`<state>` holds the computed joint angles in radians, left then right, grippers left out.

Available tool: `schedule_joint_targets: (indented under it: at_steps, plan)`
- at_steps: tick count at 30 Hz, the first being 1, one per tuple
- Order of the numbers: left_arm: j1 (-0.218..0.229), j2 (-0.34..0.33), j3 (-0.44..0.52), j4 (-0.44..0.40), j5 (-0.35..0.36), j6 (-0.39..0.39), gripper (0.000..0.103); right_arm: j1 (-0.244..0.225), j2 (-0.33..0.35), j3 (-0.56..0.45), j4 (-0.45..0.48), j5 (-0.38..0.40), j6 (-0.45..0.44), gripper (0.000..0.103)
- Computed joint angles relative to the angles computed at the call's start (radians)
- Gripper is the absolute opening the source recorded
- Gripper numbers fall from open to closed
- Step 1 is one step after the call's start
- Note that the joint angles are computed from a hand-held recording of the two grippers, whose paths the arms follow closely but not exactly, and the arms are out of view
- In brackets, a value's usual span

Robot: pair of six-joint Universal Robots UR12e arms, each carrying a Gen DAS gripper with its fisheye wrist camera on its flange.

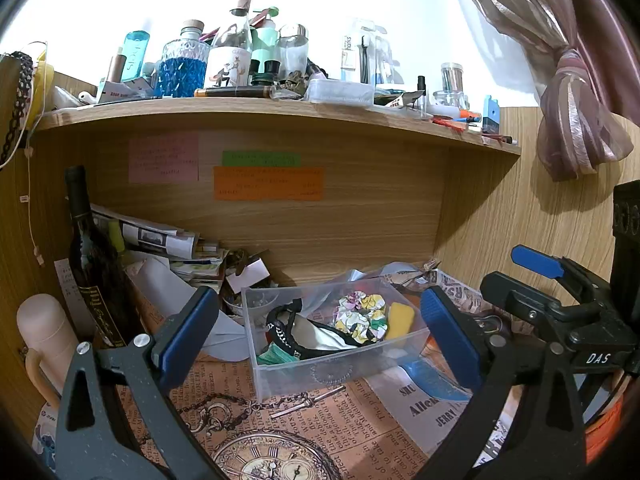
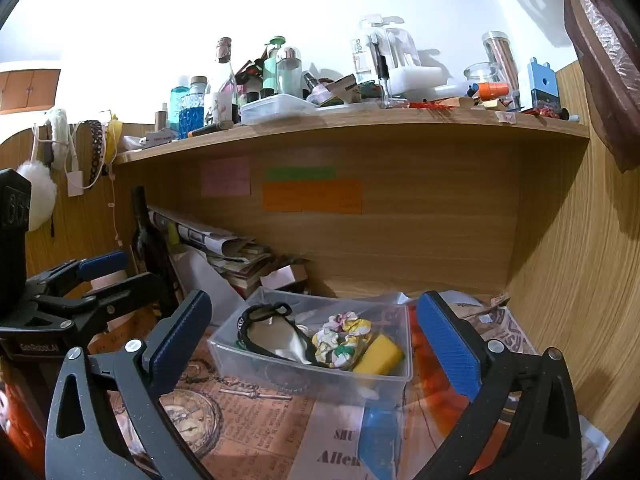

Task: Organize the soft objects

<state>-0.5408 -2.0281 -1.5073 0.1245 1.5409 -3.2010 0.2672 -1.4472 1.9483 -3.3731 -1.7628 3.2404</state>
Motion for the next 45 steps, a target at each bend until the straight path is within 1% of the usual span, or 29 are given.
schedule_joint_targets:
  at_steps: [24,41,45]
  plan:
    - [-0.001,0.001,-0.002,0.001,0.004,0.0,0.103,0.003,-0.002,-0.005,0.0,0.001,-0.003,0.103]
    - [0.006,0.003,-0.004,-0.007,-0.017,0.003,0.103,0.002,0.002,-0.007,-0.002,0.005,-0.005,0.103]
    - [0.012,0.001,-0.001,-0.009,-0.035,-0.001,0.103,0.001,0.002,-0.007,0.0,0.007,-0.006,0.103]
